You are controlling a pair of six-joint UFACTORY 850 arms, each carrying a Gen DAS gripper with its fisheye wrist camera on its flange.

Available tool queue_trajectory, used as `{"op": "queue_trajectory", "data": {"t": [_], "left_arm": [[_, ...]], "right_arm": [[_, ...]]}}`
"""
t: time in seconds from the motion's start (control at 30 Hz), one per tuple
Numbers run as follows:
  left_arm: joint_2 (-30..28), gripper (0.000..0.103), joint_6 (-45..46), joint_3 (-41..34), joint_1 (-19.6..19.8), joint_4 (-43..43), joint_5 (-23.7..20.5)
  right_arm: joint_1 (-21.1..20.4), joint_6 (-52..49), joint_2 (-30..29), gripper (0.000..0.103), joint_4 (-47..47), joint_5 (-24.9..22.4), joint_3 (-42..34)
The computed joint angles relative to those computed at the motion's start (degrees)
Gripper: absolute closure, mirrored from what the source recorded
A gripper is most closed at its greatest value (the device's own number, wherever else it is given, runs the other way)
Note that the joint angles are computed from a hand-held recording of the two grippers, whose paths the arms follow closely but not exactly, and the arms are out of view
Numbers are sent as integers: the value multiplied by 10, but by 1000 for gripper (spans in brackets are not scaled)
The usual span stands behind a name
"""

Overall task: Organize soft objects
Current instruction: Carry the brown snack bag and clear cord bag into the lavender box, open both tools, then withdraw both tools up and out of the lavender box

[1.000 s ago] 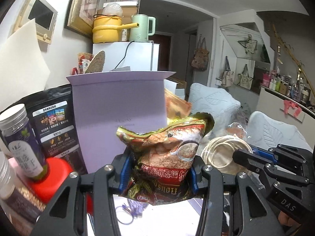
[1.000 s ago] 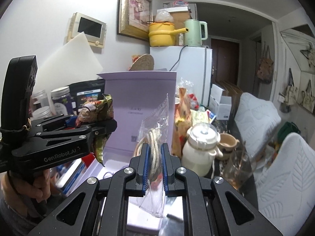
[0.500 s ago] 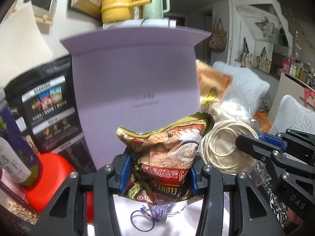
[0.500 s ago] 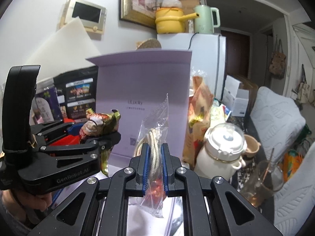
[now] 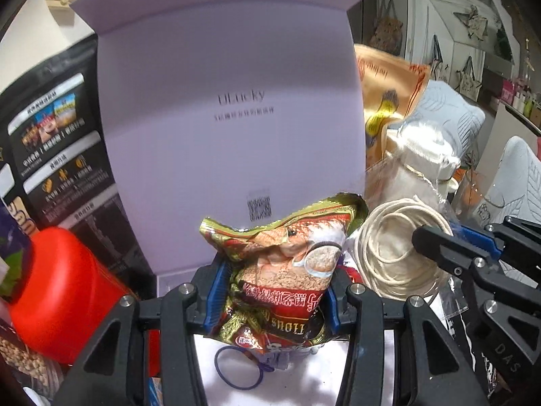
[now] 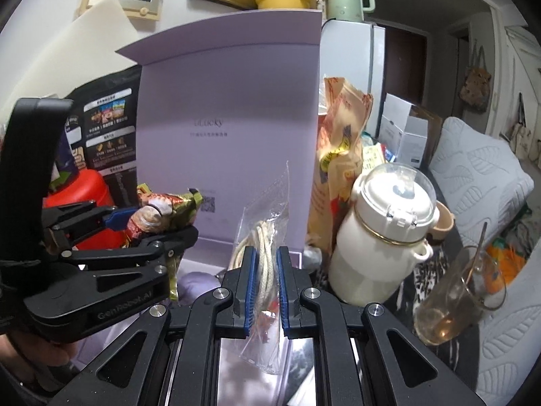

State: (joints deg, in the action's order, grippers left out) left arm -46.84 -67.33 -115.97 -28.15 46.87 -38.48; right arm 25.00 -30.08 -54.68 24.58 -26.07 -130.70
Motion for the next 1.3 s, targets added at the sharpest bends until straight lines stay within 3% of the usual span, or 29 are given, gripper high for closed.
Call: {"op": "queue_trajectory", "data": {"t": [0.33, 0.4, 0.47, 0.53, 0.6, 0.87, 1.3], "left_arm": [[-59, 54, 91, -96, 11, -109, -60], [-71, 48, 91, -116, 11, -114, -84], [-77, 31, 88, -125, 10, -107, -96], [-76, 24, 64, -123, 6, -78, -105], [-67, 24, 40, -109, 3, -47, -100], [-44, 24, 18, -85, -3, -28, -86], [37, 24, -58, -13, -38, 66, -98]], "right_arm": [[-3, 26, -26, 88, -7, -45, -41], [-3, 30, -27, 87, -12, -47, -44], [-2, 37, -26, 86, -22, -48, -44], [-1, 48, -25, 78, -35, -46, -44], [0, 60, -19, 67, -50, -40, -36], [-1, 84, -1, 67, -79, -20, -12], [-3, 28, 78, 66, -13, 24, 79]]}}
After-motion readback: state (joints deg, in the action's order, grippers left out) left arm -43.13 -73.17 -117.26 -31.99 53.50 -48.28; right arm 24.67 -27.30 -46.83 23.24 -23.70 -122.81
